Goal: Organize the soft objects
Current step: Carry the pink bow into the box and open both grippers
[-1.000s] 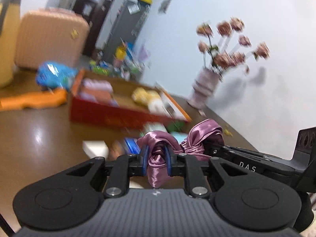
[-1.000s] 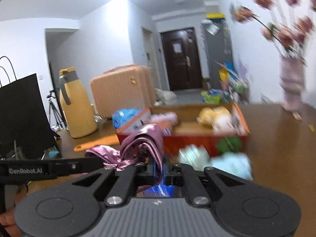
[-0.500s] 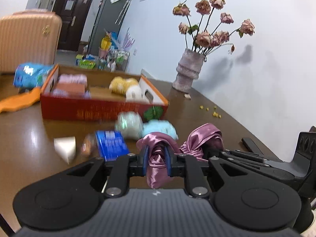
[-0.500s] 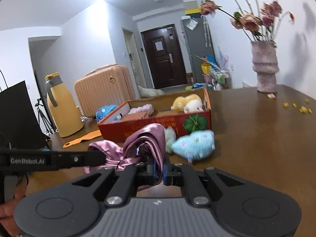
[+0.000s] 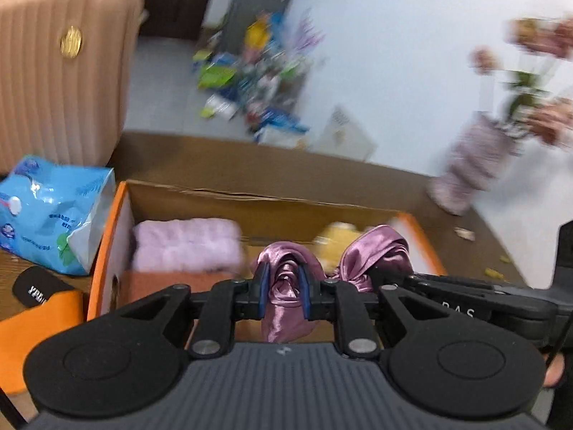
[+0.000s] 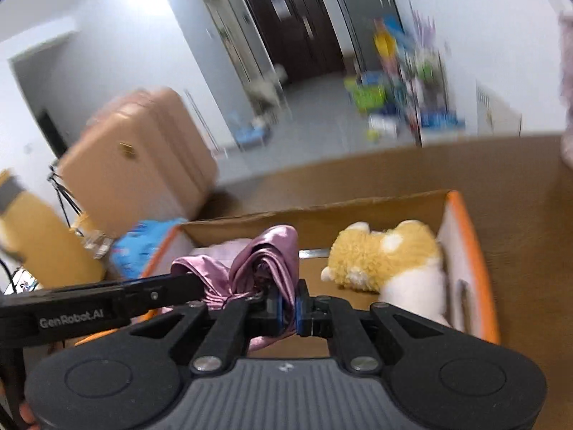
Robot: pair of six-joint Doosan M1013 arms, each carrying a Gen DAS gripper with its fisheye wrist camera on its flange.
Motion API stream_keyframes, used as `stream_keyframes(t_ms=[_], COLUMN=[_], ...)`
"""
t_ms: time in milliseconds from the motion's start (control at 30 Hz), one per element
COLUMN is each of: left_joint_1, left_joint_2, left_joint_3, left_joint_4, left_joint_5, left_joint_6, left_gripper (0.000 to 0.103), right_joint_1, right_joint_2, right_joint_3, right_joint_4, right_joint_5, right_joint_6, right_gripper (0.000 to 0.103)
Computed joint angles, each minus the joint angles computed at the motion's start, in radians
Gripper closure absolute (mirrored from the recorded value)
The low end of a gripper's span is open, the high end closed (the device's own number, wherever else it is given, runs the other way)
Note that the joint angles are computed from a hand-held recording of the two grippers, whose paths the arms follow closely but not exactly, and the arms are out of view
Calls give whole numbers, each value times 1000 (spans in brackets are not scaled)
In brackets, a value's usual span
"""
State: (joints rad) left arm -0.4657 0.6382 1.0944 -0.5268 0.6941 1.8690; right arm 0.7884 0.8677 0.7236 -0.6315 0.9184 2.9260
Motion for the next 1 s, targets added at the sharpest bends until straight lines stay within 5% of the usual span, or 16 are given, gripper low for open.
stream_keyframes(t_ms=[233, 500, 600, 667, 767, 1000], left_joint_1=[-17, -25, -18, -18, -13, -15], left_joint_2=[127, 135, 116, 91, 52, -92], left_joint_3=[-183, -186, -152, -121, -87, 37], left_joint_4=[190, 202, 157, 169, 155, 184], left_joint_5=[140, 131, 98, 73, 56, -33], left_joint_6=[-91, -94, -71, -80, -61, -52], left_gripper=[85, 83, 74, 59, 59, 59], right_joint_1=[-70, -78, -76, -73, -62, -7], right_joint_2=[250, 281, 239, 189, 138, -13], right_joint_3=[-447, -504, -432, -347, -286, -111], right_joint_4=[238, 253, 245, 231, 189, 41], right_joint_5=[305, 334, 306, 248, 231, 208], right_joint_6=[-266, -294, -272, -243, -213, -141], right_gripper=[95, 91, 89, 87, 64, 64])
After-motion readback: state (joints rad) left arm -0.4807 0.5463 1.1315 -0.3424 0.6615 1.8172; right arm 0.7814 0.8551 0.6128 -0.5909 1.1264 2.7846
